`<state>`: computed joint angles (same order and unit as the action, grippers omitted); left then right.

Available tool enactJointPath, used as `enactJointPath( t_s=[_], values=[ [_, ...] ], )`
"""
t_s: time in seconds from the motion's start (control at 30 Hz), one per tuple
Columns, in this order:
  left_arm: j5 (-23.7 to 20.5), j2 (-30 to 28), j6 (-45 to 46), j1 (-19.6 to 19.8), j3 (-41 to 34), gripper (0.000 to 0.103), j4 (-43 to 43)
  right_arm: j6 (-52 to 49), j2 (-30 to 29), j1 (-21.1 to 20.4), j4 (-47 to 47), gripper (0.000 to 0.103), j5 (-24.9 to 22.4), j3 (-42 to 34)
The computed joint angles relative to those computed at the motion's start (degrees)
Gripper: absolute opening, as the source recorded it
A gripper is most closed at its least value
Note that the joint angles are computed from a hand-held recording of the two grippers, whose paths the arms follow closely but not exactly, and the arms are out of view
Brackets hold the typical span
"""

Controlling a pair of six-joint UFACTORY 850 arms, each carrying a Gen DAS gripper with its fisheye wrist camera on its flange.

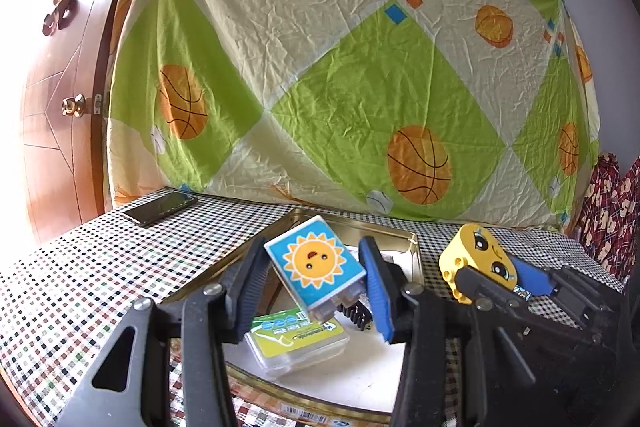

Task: Organize rigid objects
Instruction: 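Bring the face toy and sun cube over the gold tin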

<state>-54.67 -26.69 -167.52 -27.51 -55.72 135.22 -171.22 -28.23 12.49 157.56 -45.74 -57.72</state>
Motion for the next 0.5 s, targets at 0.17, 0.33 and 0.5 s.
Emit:
enactJointPath(
  t_s=[0.17, 0.33, 0.5],
  values=[
    [-0.87, 0.37, 0.36, 0.04, 0.39, 0.046, -0.55, -0.05, -0.16, 0.37, 0.02, 0.045, 0.11, -0.26],
    [-0.69, 0.65, -0.2, 0.77, 0.91, 0.046, -0.67, -0.32, -0.24, 0.72, 0.17, 0.045, 0.48, -0.47],
    [-0.87, 1.0, -0.39, 1.27, 1.47, 0.046, -0.61, -1.09, -0.38, 1.55, 0.53, 0.045, 0.98, -0.82]
  ],
)
